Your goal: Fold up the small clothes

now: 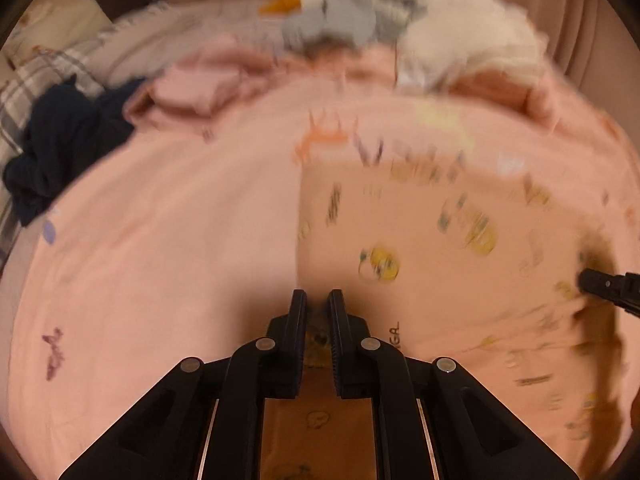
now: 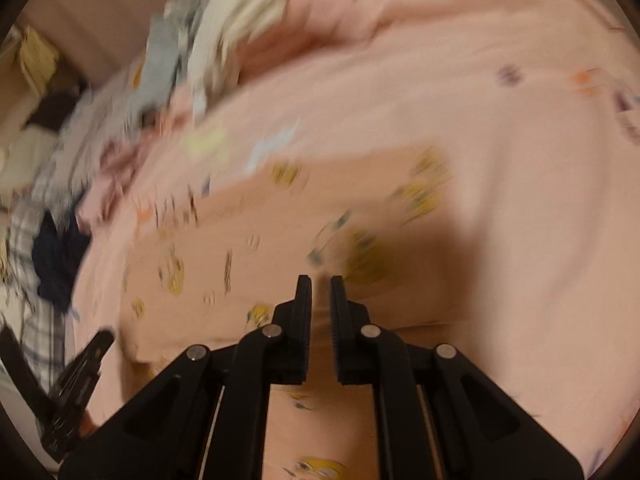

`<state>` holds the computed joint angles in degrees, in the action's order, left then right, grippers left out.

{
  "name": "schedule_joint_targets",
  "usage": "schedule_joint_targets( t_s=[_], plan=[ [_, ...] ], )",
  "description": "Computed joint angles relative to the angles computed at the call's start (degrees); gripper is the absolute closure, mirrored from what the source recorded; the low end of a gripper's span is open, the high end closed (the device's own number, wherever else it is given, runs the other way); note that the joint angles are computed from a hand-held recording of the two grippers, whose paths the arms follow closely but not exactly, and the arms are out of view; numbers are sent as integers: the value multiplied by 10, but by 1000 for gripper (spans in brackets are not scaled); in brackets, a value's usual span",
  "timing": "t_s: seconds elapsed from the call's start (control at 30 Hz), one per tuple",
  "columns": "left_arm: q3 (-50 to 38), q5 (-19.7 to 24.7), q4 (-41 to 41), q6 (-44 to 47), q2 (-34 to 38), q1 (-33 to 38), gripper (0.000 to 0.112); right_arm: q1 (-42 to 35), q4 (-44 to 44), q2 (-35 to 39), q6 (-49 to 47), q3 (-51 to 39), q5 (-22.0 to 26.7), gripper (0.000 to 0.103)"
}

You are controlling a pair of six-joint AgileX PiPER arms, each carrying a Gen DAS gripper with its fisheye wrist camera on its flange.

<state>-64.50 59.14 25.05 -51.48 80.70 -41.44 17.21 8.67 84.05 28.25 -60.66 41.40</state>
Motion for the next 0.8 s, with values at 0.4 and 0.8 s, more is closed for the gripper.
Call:
schedule_joint_targets(
  t_s=[0.4,0.8],
  plan=[
    [120,-63,-40,28,-108,37,75,16,4,-70,4,128,-71,103],
    [192,20,-31,-30,-227,-59,75,91,-97,-221,114,240,-11,102]
  ],
)
